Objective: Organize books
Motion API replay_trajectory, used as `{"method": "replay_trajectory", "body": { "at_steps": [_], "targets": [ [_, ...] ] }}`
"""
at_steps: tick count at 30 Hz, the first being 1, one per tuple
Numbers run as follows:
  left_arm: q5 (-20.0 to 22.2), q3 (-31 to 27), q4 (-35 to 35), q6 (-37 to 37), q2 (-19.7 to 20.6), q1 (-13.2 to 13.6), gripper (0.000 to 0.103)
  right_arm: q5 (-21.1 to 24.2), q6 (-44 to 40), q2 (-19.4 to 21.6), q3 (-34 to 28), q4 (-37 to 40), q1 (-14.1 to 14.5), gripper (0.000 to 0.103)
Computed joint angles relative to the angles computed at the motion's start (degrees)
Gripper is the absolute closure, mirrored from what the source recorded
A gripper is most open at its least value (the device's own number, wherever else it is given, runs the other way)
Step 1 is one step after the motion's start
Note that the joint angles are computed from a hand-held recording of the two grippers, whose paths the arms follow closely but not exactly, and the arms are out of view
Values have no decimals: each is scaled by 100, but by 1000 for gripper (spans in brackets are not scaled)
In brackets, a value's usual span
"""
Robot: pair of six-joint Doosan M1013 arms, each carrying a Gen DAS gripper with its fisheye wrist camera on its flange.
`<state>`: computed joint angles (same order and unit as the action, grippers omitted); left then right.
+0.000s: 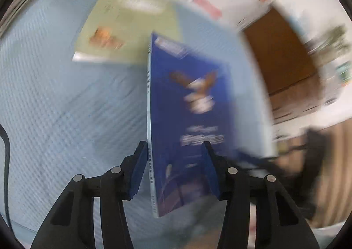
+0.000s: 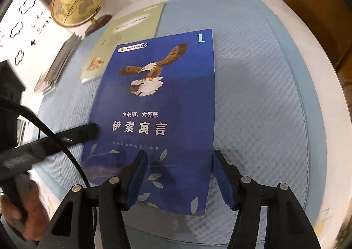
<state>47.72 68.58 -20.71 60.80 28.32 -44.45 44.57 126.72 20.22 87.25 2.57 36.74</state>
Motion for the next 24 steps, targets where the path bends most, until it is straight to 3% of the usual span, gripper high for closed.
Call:
{"method": "replay_trajectory", "body": {
  "at_steps": [1,3,5,8,10,13,15,20,24],
  "targets": [
    [-308,88,-475,430,-124,23,57,-91,33,-30,54,79,-14,43],
    [-306,-35,-599,835,-143,-18,57,-291,-69,-92,166,391,-71,43],
    [-88,-281,32,888,-37,-165,57,-412,-128,-138,254,610,-105,42],
    [282,-401,522,266,175,-221,58,-584,-189,-188,351,816,-136,39],
    [221,-303,188,175,234,-130,69,-645,-258,-220,410,901,-148,39],
    [-9,-43,-562,244,221,5,73,-737,-426,-317,551,1002,-155,39],
    [-115,107,-858,210,200,31,83,-759,-515,-341,588,1054,-160,38],
    [-180,-34,-1136,204,309,-15,85,-609,-831,-339,551,1442,-254,37],
    [-470,-20,-1117,-91,259,9,88,-608,-1466,-251,445,2267,-434,37]
  ]
}}
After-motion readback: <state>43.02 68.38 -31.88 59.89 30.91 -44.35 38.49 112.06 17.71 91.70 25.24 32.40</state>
